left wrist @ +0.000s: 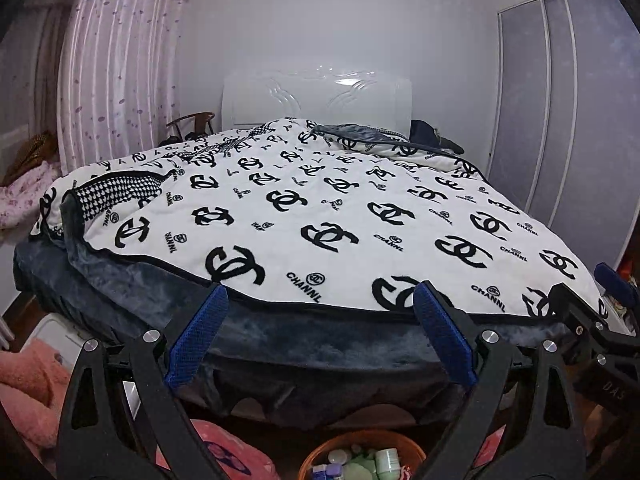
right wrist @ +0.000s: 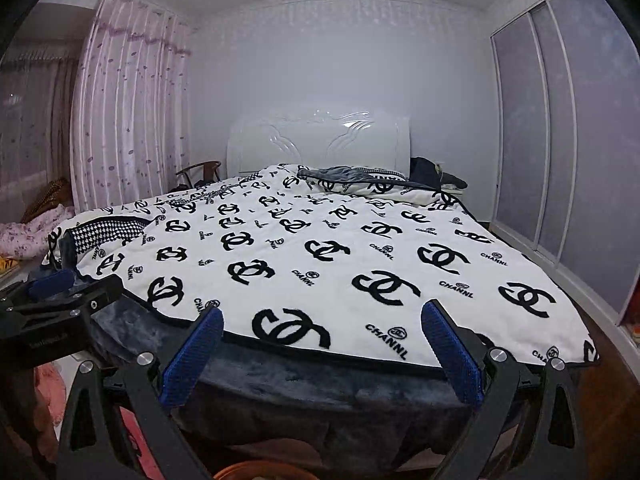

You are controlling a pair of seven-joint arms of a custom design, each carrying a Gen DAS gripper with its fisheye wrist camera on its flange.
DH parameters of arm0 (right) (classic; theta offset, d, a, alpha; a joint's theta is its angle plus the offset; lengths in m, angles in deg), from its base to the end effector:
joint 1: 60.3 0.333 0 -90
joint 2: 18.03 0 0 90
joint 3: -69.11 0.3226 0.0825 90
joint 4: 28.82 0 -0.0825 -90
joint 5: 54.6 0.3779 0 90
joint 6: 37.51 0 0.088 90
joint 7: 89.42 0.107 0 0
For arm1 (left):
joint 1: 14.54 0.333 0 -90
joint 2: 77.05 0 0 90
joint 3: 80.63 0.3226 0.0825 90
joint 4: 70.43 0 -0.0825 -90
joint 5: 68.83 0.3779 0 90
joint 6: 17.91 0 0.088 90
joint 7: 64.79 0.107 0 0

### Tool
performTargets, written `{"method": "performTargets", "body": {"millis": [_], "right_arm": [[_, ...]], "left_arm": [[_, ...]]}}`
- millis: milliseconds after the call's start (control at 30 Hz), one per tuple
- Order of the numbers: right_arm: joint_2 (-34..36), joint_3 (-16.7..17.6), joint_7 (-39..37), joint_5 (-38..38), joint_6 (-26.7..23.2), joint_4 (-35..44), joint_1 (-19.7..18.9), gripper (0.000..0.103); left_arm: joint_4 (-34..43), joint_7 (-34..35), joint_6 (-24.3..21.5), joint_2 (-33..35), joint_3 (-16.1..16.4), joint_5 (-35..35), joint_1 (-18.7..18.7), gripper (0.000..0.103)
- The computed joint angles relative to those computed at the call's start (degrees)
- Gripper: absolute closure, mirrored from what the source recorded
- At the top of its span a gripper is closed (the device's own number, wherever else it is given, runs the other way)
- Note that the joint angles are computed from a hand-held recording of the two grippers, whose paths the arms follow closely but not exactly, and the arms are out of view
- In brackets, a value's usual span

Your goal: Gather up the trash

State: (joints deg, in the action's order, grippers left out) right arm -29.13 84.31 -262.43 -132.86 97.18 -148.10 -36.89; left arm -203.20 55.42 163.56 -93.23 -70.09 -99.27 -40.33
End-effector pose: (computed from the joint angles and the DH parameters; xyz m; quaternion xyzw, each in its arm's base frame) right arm 0.4208 0.3308 0.5770 -0.5232 0.6237 -0.4490 0.3684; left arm 0.4916 -0.0765 0.5886 -0.5260 0.6628 -0.4348 0.3082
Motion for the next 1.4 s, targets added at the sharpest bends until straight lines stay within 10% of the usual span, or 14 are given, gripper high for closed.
{"method": "performTargets", "body": {"millis": [1400], "right_arm": [[-2.0, 0.2, 1.4, 4.1, 3.1, -4.0, -1.6, 0.005]], "left_arm": [[-2.3, -1.9, 0.6, -1.4, 0.6, 4.4, -0.7, 0.012]]}}
